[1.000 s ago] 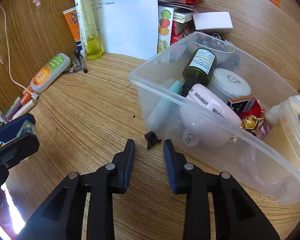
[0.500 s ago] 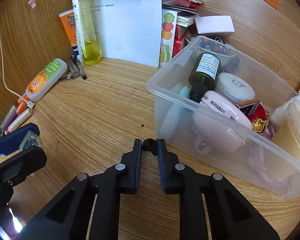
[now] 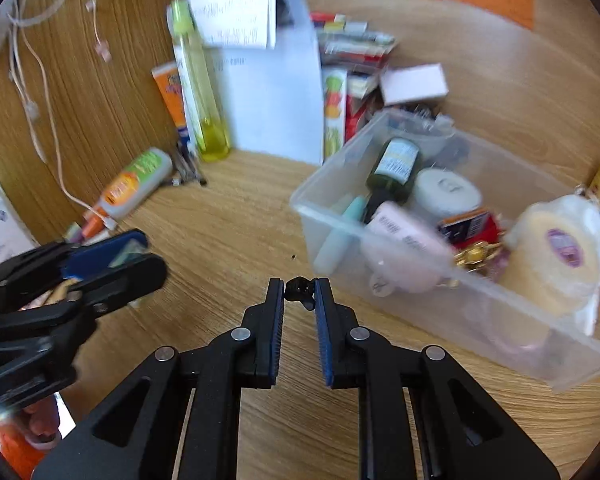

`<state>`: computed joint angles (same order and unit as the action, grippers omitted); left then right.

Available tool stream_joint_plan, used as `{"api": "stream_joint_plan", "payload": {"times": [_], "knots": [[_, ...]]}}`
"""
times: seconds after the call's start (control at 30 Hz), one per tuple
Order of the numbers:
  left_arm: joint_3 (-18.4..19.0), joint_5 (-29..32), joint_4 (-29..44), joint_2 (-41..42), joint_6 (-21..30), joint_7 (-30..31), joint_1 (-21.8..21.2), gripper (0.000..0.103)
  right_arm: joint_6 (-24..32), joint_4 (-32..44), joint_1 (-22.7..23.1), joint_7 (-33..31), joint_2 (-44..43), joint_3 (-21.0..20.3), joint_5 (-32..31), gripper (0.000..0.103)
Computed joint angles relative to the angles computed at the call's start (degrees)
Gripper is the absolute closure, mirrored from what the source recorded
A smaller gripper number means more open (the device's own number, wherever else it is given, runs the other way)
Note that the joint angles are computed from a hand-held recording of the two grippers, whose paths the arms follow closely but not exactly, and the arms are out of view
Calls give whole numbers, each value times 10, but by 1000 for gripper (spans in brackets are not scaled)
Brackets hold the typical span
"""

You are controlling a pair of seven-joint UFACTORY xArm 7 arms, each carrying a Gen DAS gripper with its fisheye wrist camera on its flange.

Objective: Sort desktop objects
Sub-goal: 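Lower the tile and black clip into the box and open both grippers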

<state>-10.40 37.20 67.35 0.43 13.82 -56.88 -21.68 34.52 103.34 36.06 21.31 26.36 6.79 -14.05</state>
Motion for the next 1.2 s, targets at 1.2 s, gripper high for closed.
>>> {"api": "stream_joint_plan", "payload": {"times": [1.2], "knots": [[80,-199,439,310,146,250,-115,70,-68,3,-64,-51,-6,-21,12,89]]}}
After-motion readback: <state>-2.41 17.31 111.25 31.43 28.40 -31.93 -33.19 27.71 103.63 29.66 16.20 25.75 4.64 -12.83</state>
